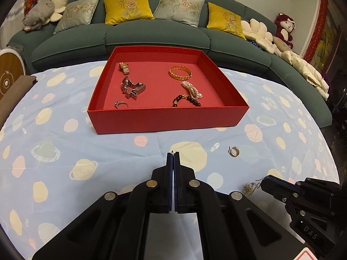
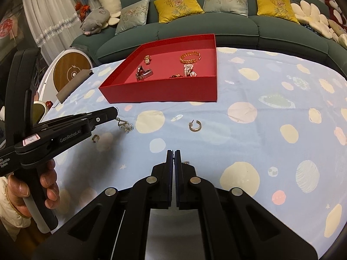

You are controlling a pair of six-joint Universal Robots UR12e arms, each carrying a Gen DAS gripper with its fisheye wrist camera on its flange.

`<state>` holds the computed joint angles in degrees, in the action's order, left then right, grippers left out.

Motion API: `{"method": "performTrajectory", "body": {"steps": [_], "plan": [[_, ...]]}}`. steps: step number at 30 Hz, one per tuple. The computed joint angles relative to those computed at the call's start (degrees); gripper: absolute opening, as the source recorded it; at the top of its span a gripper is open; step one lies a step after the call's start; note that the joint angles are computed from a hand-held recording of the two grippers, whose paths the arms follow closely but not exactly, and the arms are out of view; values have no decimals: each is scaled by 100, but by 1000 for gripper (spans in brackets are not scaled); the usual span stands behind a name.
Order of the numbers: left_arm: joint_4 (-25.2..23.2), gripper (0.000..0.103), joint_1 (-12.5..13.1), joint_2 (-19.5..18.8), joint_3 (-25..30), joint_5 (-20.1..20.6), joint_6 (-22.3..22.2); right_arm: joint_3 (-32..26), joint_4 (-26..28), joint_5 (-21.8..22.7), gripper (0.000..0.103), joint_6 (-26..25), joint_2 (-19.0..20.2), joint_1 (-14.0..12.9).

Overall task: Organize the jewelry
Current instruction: 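Carry both held earrings over the red box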

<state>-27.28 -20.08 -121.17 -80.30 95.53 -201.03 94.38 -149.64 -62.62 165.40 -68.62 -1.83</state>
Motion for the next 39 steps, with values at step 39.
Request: {"method": "performTrajectory", "body": {"steps": [39], "plan": [[305, 0, 353, -297, 883, 435, -120, -1584, -648, -231, 1, 572, 834, 265]]}}
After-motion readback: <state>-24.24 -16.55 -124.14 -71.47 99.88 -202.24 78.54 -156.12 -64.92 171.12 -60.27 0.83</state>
